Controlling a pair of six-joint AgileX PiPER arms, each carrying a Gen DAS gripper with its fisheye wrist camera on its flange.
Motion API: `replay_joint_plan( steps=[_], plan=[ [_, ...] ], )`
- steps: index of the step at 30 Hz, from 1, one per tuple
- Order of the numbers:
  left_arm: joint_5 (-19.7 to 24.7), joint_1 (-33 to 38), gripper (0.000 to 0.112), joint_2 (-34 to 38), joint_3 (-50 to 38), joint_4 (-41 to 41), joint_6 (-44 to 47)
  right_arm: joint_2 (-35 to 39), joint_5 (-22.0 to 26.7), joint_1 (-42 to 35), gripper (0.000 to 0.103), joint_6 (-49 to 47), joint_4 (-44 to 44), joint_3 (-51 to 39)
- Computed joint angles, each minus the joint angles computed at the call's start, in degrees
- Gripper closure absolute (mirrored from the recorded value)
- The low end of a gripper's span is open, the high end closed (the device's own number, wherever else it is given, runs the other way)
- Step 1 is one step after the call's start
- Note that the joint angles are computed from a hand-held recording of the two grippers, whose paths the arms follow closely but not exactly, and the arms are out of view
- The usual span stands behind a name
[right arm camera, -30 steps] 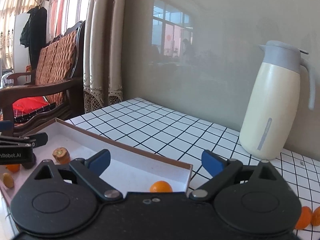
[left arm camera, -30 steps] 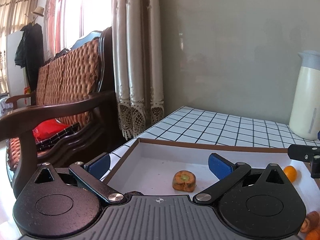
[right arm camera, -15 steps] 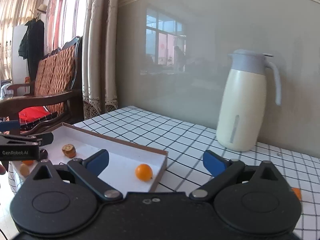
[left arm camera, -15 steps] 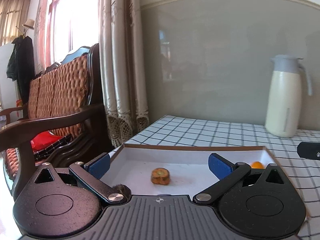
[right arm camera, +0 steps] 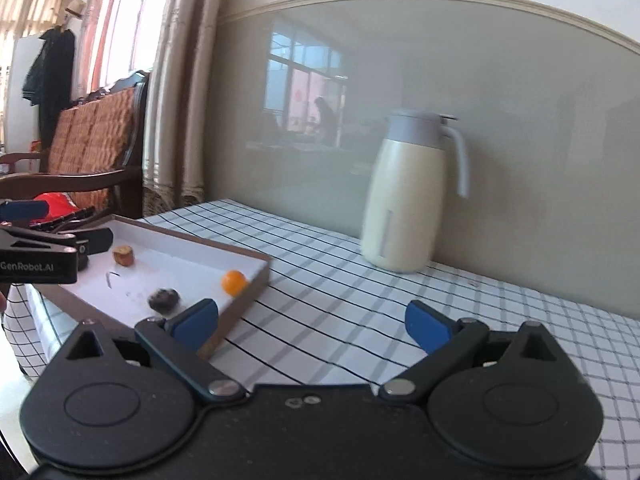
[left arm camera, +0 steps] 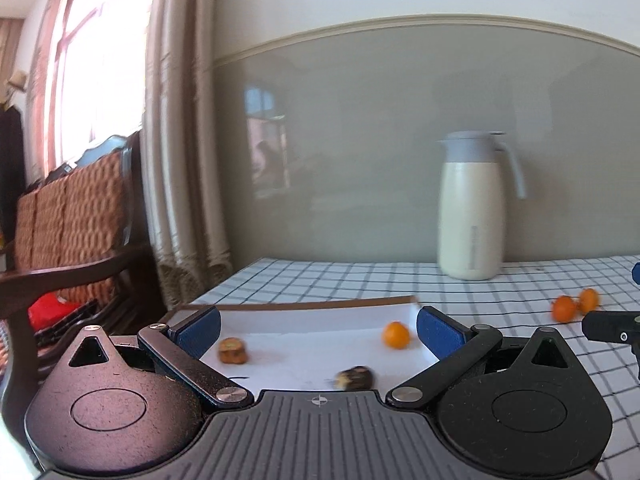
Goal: Organize fruits
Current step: 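Move both open grippers back from the box toward the two oranges on the table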
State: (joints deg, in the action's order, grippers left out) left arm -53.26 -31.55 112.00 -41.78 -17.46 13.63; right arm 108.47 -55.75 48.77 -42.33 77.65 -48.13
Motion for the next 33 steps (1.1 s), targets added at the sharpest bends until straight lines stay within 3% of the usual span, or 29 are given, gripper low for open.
replay_joint_plan(
  steps=[7,14,21,33],
  plan=[
    [-0.08,-6.88,0.009,-0.31,0.17,-2.75,1.31,-4.44,-6.64,3.50,0.010,4.71,4.44,9.15],
    [0.95,-13.38,0.009,1.25,-2.38,-4.63,3.59,-7.32,-9.46,5.08,0.012,6.54,9.86,15.10],
    [2.09,-17.85,0.009,3.46,-5.99,-6.70,4.91,-9.78,-8.72,4.73,0.029,6.70,13.08,18.91],
    [6.04,-22.28,0.009,7.29,-13.72,-9.60,10.20,-12.86,-7.60,0.98,0.032,7.57,10.30,21.04]
  ],
)
